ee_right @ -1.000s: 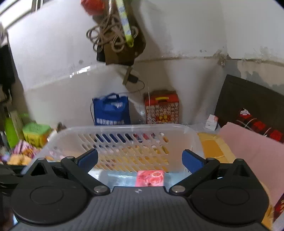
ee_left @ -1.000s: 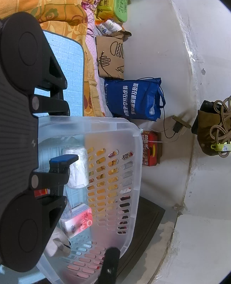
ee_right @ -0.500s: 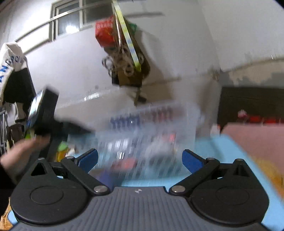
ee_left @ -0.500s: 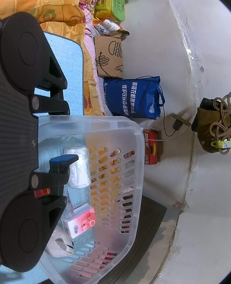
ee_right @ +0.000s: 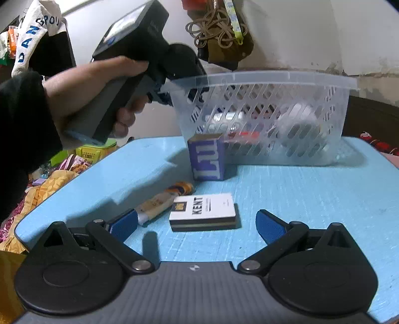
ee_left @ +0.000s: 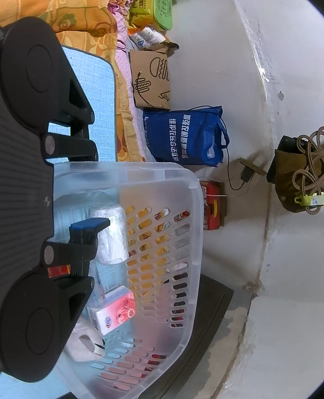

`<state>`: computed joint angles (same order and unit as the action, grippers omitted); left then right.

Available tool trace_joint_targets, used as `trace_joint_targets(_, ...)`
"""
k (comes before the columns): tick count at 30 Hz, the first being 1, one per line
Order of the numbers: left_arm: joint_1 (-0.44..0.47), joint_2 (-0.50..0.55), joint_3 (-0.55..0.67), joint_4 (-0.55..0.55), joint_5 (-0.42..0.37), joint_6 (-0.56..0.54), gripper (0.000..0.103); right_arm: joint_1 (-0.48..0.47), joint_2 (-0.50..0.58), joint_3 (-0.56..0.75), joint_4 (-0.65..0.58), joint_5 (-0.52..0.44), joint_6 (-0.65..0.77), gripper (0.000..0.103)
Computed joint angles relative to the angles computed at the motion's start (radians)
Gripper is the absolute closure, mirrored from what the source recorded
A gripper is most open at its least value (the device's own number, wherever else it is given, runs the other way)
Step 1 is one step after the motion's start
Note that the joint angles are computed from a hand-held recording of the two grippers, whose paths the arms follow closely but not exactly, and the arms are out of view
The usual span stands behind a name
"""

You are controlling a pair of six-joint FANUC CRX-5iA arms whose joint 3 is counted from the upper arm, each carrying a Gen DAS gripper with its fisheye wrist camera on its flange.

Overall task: Organize objects
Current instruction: 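Grasp the white KENT cigarette box with the right tool, then lift the KENT box over the basket and open the right tool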

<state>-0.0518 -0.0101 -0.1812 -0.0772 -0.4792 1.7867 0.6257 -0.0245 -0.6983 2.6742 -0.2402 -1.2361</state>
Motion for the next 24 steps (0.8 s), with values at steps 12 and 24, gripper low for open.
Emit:
trace_joint_targets(12, -0.001, -0.003, -0.002, -0.009, 0.004, 0.005, 0.066, 0.123, 0.078, -0.060, -0.236, -0.288, 0.228, 0.037)
trace_joint_targets(24, -0.009, 0.000, 0.016, -0.046, -0.011, 0.036, 0.066, 0.034, 0.010, -0.092, -0.072, -0.254, 0.085, 0.043)
